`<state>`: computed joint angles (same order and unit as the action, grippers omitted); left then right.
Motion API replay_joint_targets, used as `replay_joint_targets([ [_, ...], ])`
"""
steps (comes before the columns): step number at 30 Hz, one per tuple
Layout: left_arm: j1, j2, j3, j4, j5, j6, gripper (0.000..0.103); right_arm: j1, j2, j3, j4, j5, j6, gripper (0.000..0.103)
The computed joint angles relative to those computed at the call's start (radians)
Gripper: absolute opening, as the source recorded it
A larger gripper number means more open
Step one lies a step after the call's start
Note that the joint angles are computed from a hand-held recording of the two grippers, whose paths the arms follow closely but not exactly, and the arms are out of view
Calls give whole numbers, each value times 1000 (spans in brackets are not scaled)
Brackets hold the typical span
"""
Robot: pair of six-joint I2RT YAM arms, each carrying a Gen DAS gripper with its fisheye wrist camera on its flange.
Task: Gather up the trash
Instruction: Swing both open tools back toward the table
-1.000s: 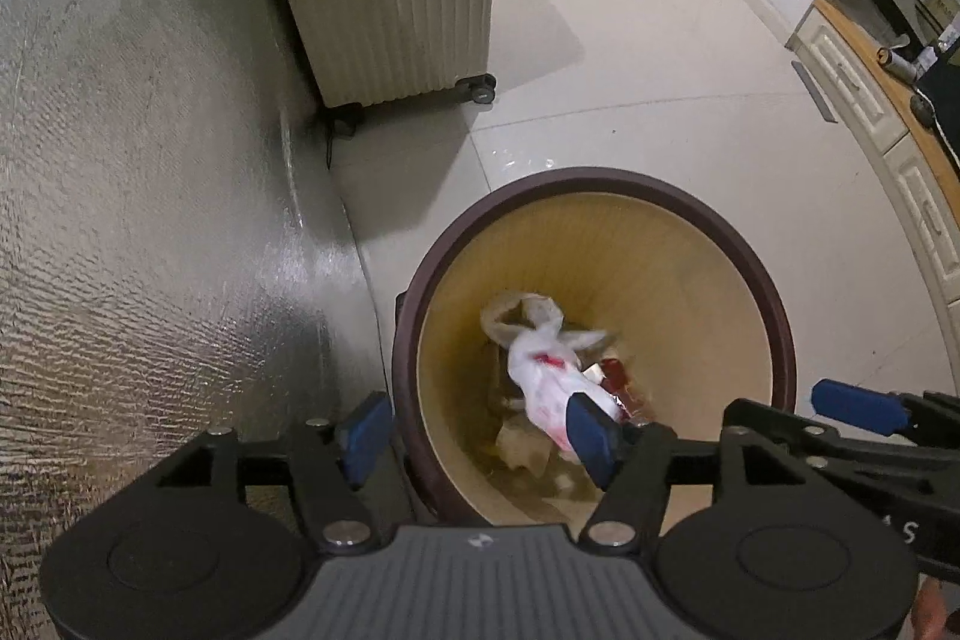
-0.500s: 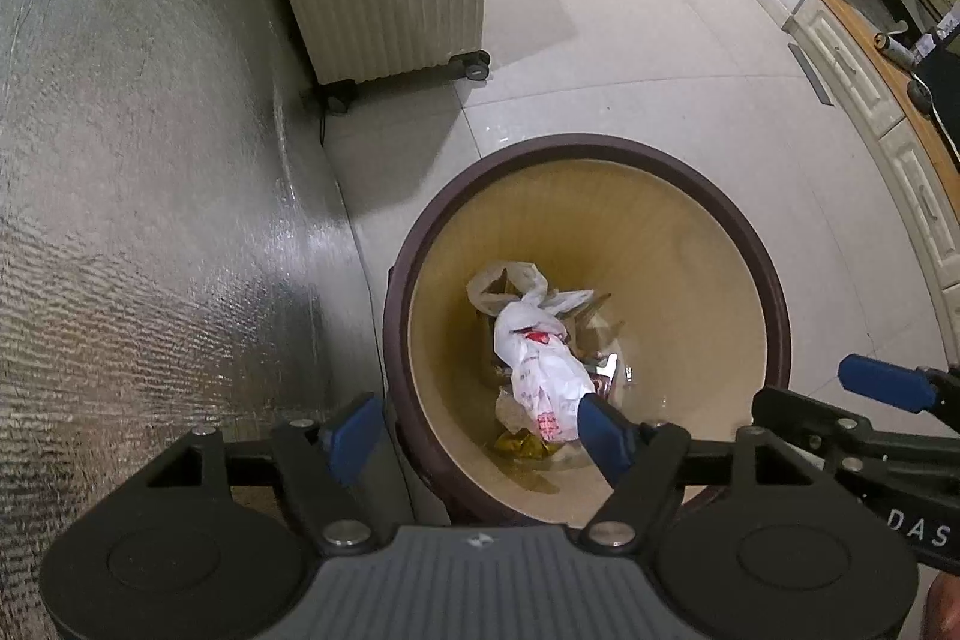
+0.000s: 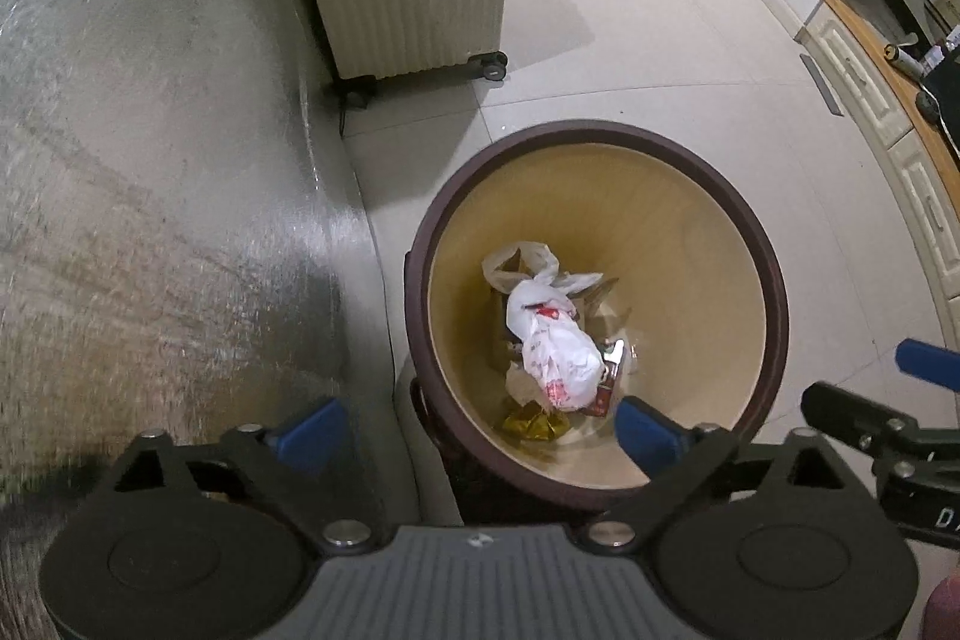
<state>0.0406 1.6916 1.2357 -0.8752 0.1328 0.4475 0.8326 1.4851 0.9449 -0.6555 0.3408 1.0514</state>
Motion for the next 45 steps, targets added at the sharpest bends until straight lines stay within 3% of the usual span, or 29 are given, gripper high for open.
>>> replay_joint_targets([
  [8, 44, -75, -49, -9, 33, 8, 103, 58, -34, 3, -80, 69, 71, 103],
  [27, 191, -339, -105, -113, 211, 112, 103, 251, -123, 88, -368, 254, 280, 103],
  [33, 292, -428, -74, -205, 338, 207, 103, 354, -136, 169, -510, 365, 382, 103],
  [38, 403, -471, 7, -338, 478, 311, 103, 443, -138, 252, -625, 469, 468, 103],
  [45, 575, -503, 126, -445, 660, 432, 103, 540, -92, 393, -775, 616, 576, 103],
])
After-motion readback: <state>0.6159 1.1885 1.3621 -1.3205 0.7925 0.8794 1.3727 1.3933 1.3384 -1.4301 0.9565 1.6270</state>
